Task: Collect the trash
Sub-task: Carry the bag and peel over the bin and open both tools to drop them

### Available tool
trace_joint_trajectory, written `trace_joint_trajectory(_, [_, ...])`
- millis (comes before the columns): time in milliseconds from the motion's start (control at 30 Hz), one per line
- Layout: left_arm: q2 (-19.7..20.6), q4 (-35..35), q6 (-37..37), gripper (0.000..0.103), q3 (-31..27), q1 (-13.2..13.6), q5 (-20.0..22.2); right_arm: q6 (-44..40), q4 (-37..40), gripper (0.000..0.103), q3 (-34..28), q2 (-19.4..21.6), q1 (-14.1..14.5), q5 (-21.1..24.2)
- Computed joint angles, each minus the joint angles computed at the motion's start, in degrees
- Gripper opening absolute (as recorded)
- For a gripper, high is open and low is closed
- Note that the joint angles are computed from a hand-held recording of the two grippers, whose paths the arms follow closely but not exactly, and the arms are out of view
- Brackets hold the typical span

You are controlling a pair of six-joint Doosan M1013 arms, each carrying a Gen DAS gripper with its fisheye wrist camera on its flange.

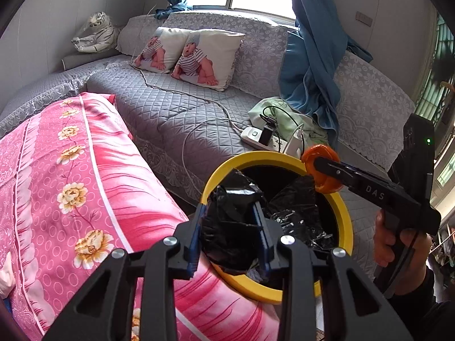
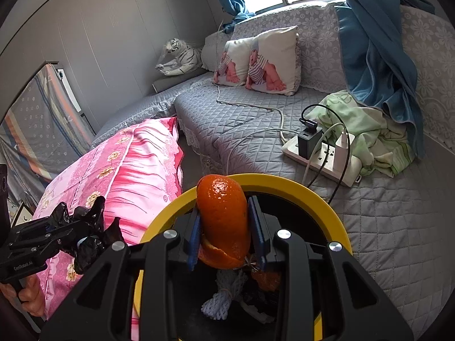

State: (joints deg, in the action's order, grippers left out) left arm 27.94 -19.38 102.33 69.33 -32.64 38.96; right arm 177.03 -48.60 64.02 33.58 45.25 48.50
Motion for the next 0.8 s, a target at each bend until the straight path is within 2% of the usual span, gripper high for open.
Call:
trace_joint_trajectory(400, [2.36,-2.20,0.09,0.031,-2.05,-0.57,3.76,2.48,2.21,0.030,1.60,-0.22,-0.88,0.58])
trace_joint_trajectory(567, [2.58,-1.63,-1.31,0.033,-2.25,-0.54,4.35,5.33,1.53,0.035,2.42,-0.52,-1.02,0.90])
trace_joint_trajectory(667, [2.74,-3.82,-0.92,0.037,-2.45,-0.10,5.34,6.57,1.07,0.039,2.88,-0.75,-1.10,0.77])
trace_joint_trajectory(800, [2.53,-4.53,-0.80,0.047,-2.08,-0.05,4.65,7.62,-0.36,0.042,2.89,-0.95,-0.89,1.62])
